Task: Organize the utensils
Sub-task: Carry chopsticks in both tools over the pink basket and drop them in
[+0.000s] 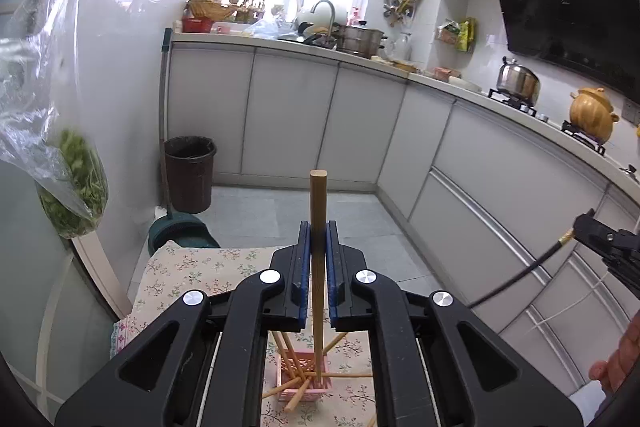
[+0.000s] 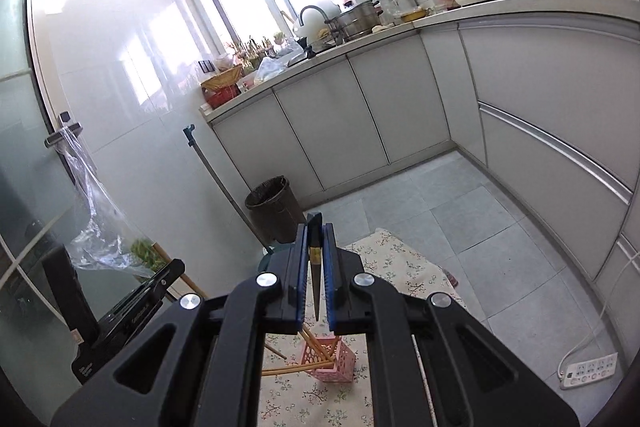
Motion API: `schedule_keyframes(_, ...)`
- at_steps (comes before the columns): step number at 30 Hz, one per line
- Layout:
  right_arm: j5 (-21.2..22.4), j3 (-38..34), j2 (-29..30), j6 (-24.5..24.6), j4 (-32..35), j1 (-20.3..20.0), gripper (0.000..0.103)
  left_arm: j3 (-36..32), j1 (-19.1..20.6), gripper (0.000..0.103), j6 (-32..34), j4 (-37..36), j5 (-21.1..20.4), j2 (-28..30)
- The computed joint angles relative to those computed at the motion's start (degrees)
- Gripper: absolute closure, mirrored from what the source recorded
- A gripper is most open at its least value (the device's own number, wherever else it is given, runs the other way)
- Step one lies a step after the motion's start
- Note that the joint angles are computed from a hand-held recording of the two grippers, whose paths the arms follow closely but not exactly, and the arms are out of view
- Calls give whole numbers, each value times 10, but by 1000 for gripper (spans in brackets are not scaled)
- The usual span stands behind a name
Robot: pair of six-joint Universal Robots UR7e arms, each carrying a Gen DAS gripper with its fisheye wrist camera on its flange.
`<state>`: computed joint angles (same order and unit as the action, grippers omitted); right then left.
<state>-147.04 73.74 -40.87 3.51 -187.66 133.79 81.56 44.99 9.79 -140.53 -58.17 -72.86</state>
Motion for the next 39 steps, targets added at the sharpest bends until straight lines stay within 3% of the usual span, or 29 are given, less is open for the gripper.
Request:
schedule_keyframes(9, 7, 8, 1, 16, 19, -12, 96, 56, 28, 94, 2, -70, 57, 34)
schedule_keyframes(10, 8, 10, 0, 20, 22, -13, 96, 63, 32, 84, 8, -80, 52, 33)
schedule_keyframes(11, 9, 9, 0, 23, 25, -14, 96, 71, 35, 75, 9, -84, 46, 30)
schedule_keyframes(21, 14, 2, 7, 26, 32, -11, 96, 101, 19, 74, -22, -102, 65, -27)
schedule_keyframes(25, 19, -7, 16, 28, 45, -12, 96, 132, 10, 65, -59, -112, 88, -69)
schedule_keyframes(29, 24, -34, 44, 21, 63, -21, 96, 160, 13, 64, -56, -140, 116, -99)
schedule_keyframes(35, 15, -100, 125, -42, 25, -47, 96, 143, 40, 64, -68, -110, 110, -103)
schedule_keyframes(39, 46, -109, 151, -29, 32, -71, 96, 136, 50, 64, -70, -94, 112, -98)
